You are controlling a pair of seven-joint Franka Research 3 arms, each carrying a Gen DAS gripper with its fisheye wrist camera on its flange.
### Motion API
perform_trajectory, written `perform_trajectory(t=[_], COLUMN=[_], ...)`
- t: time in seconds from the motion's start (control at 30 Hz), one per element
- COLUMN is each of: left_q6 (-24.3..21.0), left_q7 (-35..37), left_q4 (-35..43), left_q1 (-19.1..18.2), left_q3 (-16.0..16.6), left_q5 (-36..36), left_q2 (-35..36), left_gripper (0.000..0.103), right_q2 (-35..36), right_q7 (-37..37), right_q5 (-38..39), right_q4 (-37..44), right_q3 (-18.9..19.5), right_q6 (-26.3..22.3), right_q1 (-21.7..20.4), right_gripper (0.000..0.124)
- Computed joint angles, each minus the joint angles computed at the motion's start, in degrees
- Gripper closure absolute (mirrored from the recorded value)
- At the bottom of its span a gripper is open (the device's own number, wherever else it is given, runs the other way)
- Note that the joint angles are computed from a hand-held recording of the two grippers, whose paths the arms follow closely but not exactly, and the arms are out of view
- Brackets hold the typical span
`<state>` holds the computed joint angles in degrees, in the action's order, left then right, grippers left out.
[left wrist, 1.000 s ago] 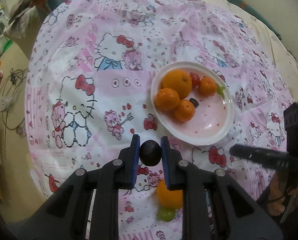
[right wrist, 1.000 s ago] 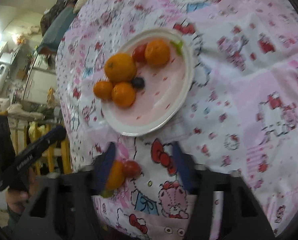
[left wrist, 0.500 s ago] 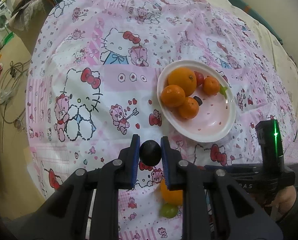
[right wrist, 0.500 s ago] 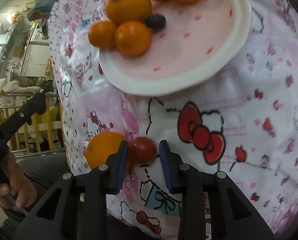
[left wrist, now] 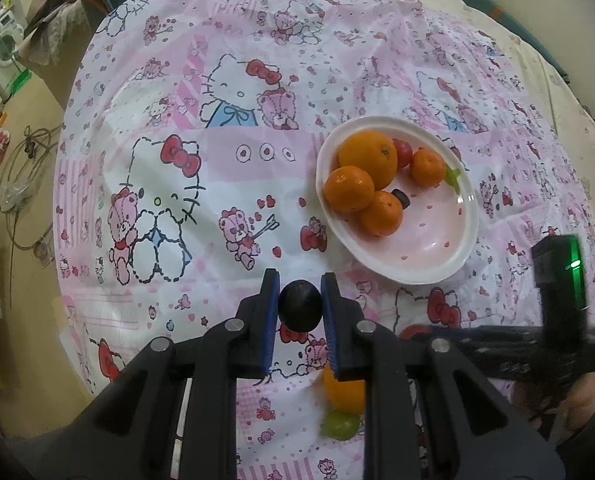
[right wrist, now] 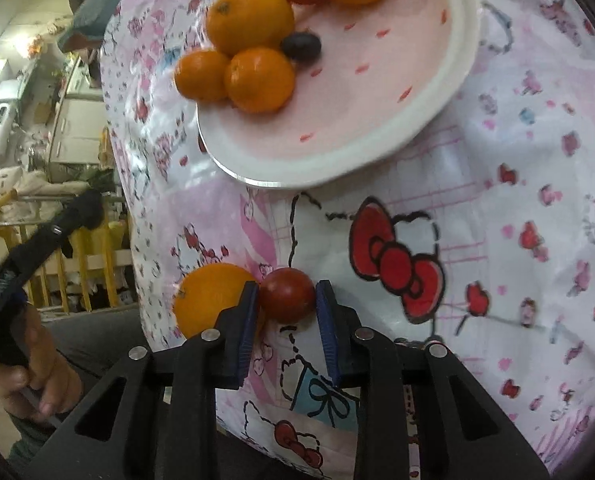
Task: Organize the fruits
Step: 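Grasp a dark plum with the left gripper while the right gripper grasps a red tomato, then lower the plum and tomato onto the plate and open both grippers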
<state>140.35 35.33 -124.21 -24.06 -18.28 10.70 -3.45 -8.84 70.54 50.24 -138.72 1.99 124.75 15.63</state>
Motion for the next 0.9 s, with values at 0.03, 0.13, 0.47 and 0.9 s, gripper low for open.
perform_trajectory(t=[0.03, 0.13, 0.47, 0.9], left_q6=[-0.26, -0.54, -2.44, -3.06], left_q7=[-0.35, -1.39, -3.85, -4.58], left_q4=[0.07, 0.29, 2.80, 3.58], left_q1=[0.02, 0.06, -0.68, -1.37], left_q3=[-0.04, -0.10, -0.65, -0.60], left_q5=[0.44, 1.34, 6.58, 8.96], left_q2=[0.07, 0.35, 2.45, 3.38], left_gripper=[0.086, 0.086, 0.086, 0.086], right_q2=[-0.32, -1.67, -7.86, -14.70], right_q7=[-0.09, -0.67, -2.98, -3.51], right_q5=[0.31, 1.41, 2.94, 1.65], right_q4=[-0.07, -0.57, -3.07, -4.71], right_q3=[-0.10, -0.56, -2.22, -4.63], right_q6=[0.41, 1.75, 5.01, 10.30], right_q1=[-0.08, -0.33, -1.12, -3.20], right_gripper=[0.094, 0.094, 0.094, 0.094])
